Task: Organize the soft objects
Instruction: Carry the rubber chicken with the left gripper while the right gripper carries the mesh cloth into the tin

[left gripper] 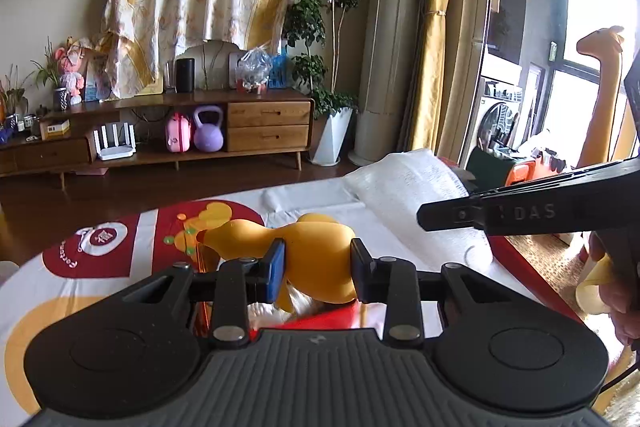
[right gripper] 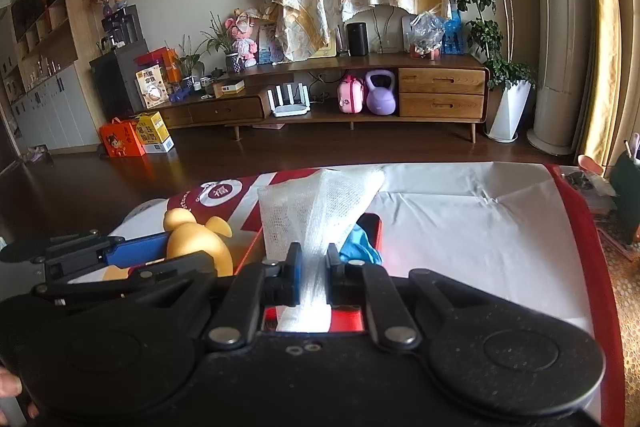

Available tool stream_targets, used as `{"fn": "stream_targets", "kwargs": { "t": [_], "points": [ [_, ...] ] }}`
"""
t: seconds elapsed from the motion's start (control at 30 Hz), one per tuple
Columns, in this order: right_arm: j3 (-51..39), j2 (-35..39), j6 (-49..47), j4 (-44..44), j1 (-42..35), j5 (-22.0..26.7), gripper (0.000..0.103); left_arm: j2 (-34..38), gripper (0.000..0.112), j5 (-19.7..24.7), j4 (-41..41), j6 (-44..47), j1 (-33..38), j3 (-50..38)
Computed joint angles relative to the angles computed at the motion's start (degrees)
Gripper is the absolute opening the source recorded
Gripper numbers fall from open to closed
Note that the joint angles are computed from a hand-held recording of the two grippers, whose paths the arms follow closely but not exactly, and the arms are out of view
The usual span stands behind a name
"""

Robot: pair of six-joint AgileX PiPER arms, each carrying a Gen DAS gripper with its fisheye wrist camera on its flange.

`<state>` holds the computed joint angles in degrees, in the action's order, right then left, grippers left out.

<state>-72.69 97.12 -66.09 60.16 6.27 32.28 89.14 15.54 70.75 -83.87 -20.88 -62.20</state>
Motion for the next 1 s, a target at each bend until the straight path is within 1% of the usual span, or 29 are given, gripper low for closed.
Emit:
{"fn": "stream_targets", "kwargs": {
  "t": [0.07,0.23,0.4,0.5,0.57,0.7,0.83,0.9,1.0],
  "points": [
    [-2.5,1.9,2.9,-2.0,0.8,-0.2,0.01,1.2,0.033,-1.1,-3.9,3.9,1.6,-1.9],
    [-7.7,6.1,8.0,-6.1,2.6,-1.2,0.01,4.8,0.033,-2.0,-14.6,16.1,4.7,-7.1],
    [-13.7,11.1,13.7,-10.8,4.1,-2.1,0.01,9.3,0.033,-3.5,-23.5,26.2,7.4,-12.3],
    [-16.3,13.8,15.2,-12.2,4.6,-2.7,0.011,12.3,0.033,-3.3,-29.2,32.3,8.6,-15.8],
    [-18.6,16.1,16.7,-13.3,4.8,-2.5,0.011,14.4,0.033,-3.6,-34.7,37.5,9.7,-17.8],
    [-23.1,20.3,19.8,-16.2,5.4,-2.3,0.011,18.7,0.033,-3.2,-43.5,45.9,11.3,-21.9],
    [-27.8,24.3,22.6,-19.4,6.0,-1.5,0.012,23.2,0.033,-1.9,-52.7,54.2,12.8,-26.7],
    [-30.7,26.5,24.8,-21.1,6.1,-0.8,0.012,25.5,0.033,-0.8,-56.0,57.3,13.5,-29.3],
    [-34.3,29.5,26.3,-21.7,6.2,0.4,0.012,28.8,0.033,0.7,-57.4,59.0,14.0,-32.9]
  ]
}}
